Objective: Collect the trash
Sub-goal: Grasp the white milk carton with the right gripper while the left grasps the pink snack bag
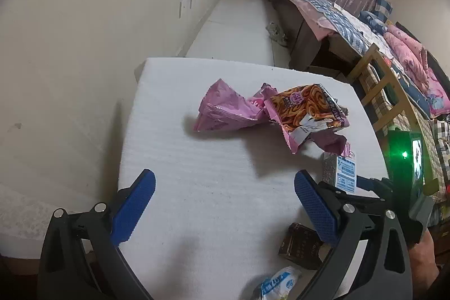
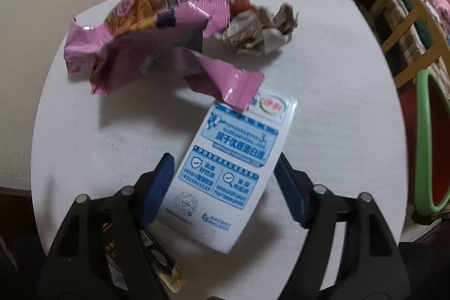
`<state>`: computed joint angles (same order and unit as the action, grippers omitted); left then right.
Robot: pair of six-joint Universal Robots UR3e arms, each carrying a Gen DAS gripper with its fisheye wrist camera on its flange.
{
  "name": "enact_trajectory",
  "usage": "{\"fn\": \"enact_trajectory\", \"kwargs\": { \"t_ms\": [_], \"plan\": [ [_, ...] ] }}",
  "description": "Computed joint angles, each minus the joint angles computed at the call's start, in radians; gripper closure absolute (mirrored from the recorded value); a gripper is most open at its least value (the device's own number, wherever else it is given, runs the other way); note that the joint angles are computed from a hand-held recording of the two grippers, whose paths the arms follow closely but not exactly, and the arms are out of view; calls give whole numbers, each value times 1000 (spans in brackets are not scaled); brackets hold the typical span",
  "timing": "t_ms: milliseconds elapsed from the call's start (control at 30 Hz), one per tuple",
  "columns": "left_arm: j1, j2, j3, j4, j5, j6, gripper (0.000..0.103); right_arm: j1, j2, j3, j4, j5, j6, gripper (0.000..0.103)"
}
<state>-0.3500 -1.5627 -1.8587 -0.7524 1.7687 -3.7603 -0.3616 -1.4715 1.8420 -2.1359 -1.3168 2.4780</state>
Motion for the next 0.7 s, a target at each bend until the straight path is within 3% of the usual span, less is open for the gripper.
{"fn": "enact_trajectory", "kwargs": {
  "t_ms": [200, 333, 467, 700],
  "plan": [
    [0, -89, 57, 68, -79, 72, 8, -46, -27, 10, 27, -1, -79, 46],
    [-31, -217, 204, 53, -92, 124, 8, -120, -50, 13, 63, 7, -163, 47],
    [-64, -363, 385, 0, -93, 167, 8, -171, -48, 16, 53, 9, -208, 47],
    [-137, -591, 699, -181, -15, 257, 14, -274, -23, -25, 83, 36, -276, 47]
  ]
}}
